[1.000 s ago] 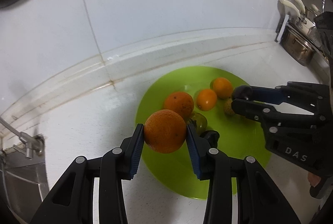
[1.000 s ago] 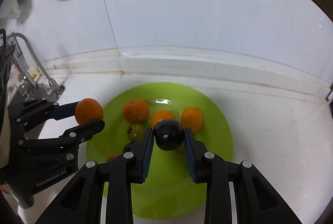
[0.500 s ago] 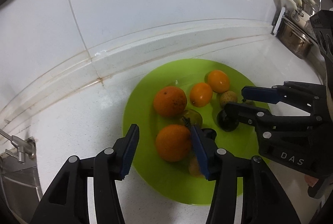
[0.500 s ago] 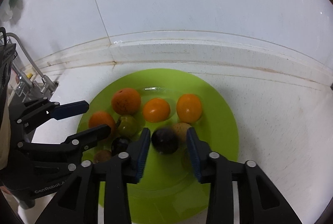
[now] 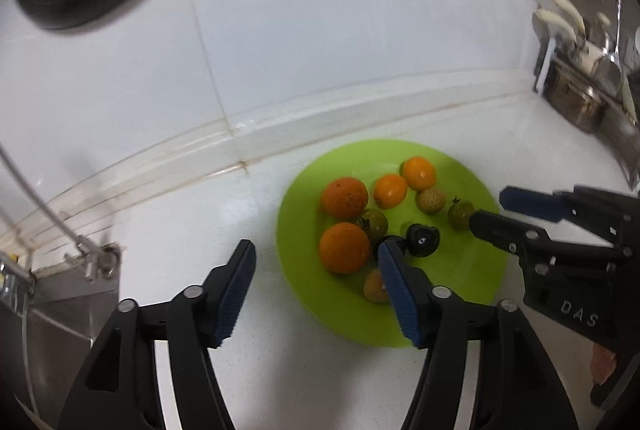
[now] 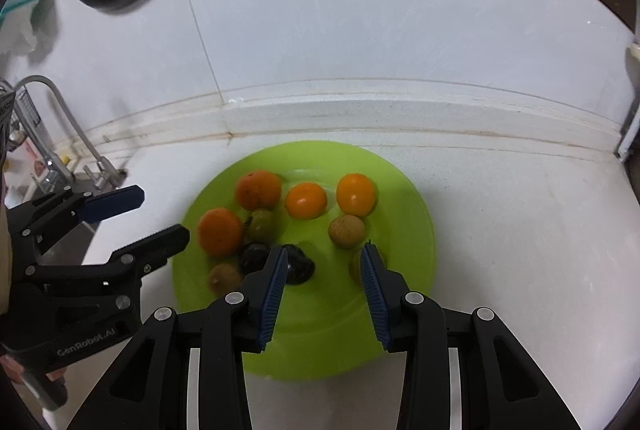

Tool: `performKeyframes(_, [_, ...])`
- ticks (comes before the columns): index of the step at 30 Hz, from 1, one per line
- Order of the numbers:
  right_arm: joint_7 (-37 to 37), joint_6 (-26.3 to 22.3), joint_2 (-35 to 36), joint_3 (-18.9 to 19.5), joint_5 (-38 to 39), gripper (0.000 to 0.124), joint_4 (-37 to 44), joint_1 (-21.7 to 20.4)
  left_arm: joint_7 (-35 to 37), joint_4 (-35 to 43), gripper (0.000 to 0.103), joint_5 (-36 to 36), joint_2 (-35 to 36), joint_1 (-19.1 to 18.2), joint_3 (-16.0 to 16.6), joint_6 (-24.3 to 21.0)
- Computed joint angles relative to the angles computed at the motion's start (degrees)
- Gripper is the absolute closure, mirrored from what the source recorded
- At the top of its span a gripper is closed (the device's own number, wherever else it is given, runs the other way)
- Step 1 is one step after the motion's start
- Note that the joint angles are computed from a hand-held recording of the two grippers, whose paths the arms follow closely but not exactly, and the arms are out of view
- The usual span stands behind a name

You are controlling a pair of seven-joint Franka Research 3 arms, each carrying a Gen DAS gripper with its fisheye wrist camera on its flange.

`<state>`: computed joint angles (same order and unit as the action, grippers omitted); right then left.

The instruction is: Organize fruits

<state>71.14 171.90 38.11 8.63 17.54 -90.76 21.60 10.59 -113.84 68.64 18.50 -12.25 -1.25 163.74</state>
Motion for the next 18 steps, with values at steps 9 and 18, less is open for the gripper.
performKeyframes(9, [-6.17, 10.98, -8.04, 10.26, 4.23, 0.08, -13.5, -7.94, -15.56, -8.36, 0.025, 11.57, -9.72, -0.36, -3.39, -5.67])
performKeyframes(18, [-5.77, 21.13, -15.59, 29.95, -1.73, 0.077, -29.7, -27.75, -24.84, -15.28, 0.022, 13.75, -17.49, -1.08, -9.8, -13.07])
